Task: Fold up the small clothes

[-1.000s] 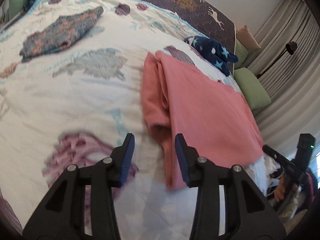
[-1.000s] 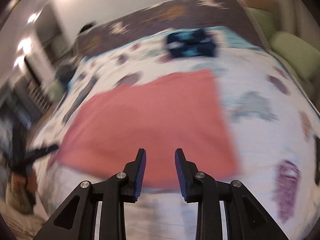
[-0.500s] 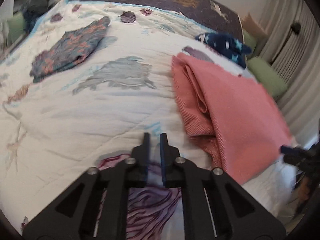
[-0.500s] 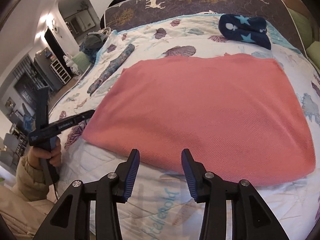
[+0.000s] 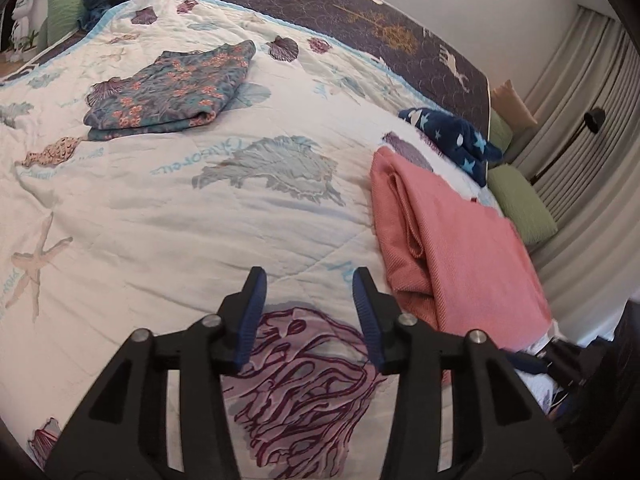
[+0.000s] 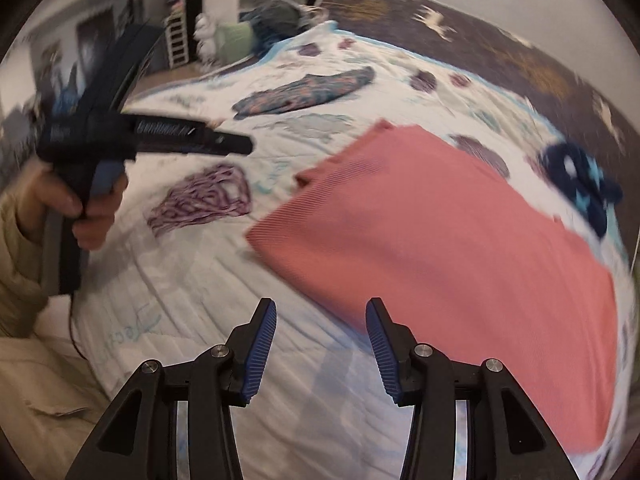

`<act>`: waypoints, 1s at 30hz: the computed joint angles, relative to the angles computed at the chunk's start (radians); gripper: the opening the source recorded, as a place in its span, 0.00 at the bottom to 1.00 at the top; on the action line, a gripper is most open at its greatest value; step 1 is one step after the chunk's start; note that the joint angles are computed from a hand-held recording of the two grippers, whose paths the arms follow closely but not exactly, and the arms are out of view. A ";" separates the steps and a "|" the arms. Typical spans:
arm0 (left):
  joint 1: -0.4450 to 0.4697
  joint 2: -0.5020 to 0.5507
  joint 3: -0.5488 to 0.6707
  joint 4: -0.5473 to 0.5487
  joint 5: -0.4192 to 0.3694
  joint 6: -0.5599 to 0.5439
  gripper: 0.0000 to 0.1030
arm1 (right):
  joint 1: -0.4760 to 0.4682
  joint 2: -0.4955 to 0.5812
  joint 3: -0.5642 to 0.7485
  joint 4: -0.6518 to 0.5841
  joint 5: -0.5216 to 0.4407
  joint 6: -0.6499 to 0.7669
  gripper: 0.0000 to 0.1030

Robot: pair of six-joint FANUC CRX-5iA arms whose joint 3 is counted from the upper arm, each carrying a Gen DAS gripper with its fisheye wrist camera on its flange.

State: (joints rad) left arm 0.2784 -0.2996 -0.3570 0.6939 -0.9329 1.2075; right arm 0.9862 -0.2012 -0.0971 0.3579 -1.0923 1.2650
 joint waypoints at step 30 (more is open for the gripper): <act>-0.037 0.099 0.067 0.100 -0.025 -0.062 0.67 | -0.111 0.023 -0.011 -0.054 0.253 -0.301 0.04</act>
State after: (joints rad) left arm 0.2410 -0.2010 -0.2898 0.7943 -0.9583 1.1451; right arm 0.8751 -0.1782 -0.1084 0.3034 -0.8391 0.9640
